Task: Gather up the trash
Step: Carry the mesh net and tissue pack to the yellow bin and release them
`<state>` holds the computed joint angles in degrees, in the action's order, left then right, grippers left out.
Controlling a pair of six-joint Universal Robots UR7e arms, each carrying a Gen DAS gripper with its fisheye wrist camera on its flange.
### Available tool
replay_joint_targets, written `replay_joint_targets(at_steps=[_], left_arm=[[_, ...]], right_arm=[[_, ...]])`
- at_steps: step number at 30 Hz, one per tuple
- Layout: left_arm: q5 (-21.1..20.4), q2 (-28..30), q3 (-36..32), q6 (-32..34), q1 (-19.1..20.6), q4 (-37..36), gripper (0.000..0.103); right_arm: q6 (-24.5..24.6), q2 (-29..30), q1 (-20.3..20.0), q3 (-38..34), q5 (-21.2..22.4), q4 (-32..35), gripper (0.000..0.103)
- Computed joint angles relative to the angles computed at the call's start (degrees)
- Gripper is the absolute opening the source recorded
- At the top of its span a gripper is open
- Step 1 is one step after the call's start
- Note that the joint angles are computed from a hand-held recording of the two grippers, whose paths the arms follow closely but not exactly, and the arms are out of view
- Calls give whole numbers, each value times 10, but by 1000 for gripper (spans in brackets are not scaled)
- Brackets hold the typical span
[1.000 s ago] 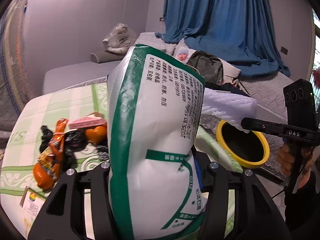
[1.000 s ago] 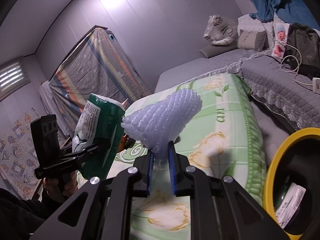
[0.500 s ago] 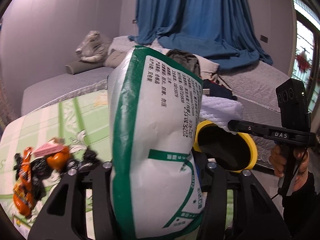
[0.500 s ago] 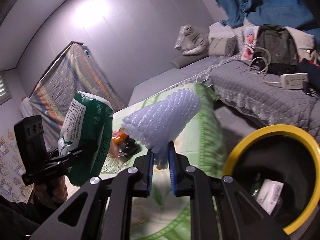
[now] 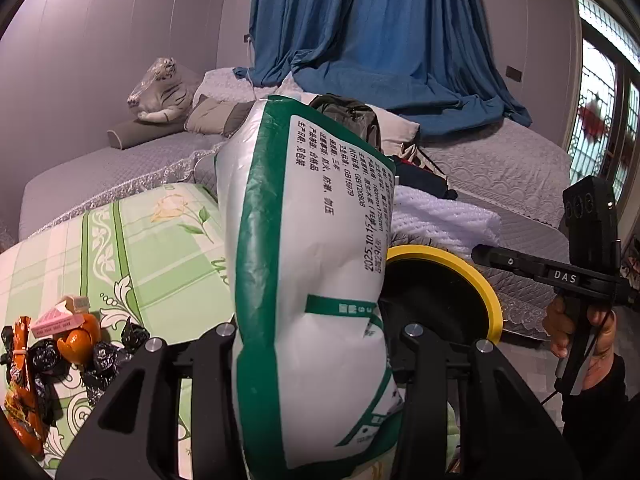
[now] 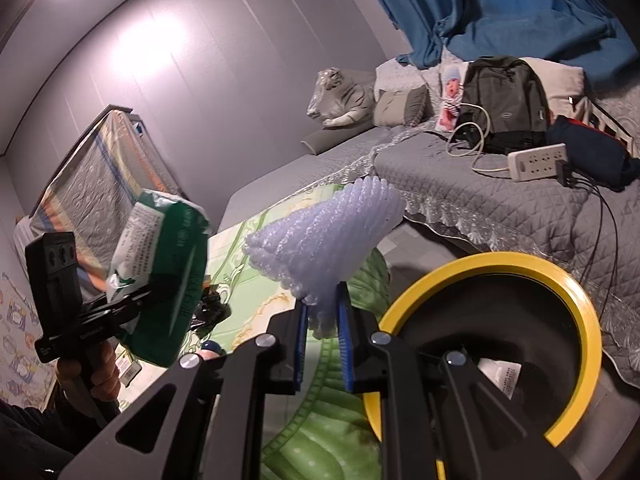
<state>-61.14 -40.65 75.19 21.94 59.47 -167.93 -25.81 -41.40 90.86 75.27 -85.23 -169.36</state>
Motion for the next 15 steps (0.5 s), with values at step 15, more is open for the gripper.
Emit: replay_joint_targets(at_steps=[15], left_arm=[[-29,76,-95,10,-9,70,39]], right_arm=[[29,-19,-23,26,-22,-43,13]])
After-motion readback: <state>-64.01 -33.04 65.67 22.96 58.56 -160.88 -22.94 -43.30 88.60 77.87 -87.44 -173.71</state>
